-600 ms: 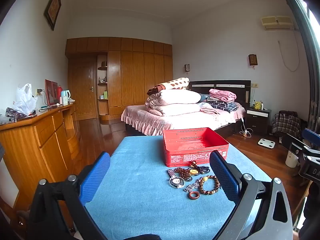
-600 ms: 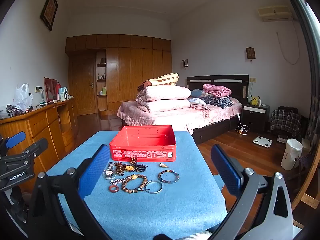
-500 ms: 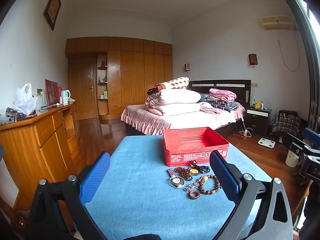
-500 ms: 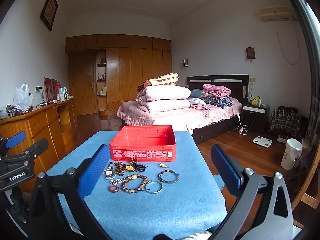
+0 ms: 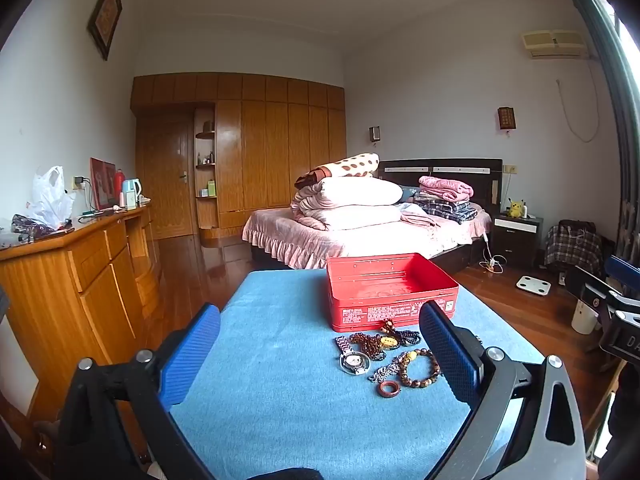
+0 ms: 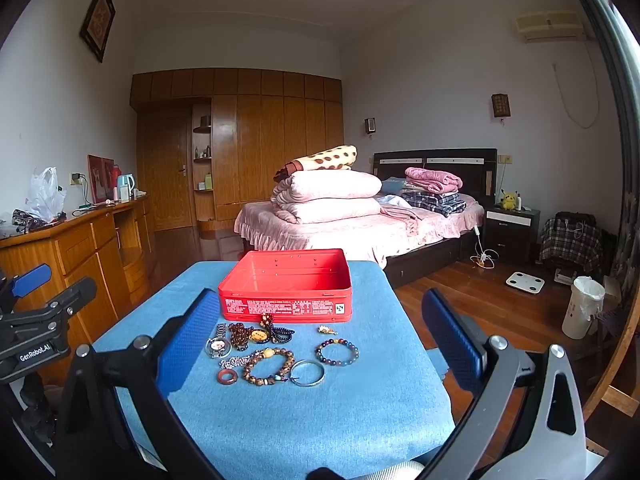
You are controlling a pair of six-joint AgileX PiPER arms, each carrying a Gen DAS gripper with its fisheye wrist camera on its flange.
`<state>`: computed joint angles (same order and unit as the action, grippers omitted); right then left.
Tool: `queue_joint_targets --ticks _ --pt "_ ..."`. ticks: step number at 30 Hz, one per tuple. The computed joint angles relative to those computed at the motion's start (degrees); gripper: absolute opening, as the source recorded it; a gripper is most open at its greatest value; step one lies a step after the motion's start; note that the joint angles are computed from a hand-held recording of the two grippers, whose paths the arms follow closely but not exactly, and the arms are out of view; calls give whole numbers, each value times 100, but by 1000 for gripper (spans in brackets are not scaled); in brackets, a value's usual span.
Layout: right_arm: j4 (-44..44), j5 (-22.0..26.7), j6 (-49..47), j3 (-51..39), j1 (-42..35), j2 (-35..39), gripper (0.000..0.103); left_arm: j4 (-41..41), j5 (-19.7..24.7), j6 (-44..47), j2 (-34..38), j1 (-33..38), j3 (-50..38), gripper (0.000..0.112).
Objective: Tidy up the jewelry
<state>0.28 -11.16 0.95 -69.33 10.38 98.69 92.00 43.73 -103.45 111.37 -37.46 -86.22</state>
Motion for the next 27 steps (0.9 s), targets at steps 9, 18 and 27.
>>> queue_joint_targets --ticks 9,18,27 --pt "52 10 -49 0 9 -5 98 -10 -7 4 -2 3 -2 97" --pt "54 7 -49 1 10 -7 98 -11 0 6 1 1 -4 97" --pt "42 -1 -35 13 8 -14 98 -22 -3 13 1 2 -7 97"
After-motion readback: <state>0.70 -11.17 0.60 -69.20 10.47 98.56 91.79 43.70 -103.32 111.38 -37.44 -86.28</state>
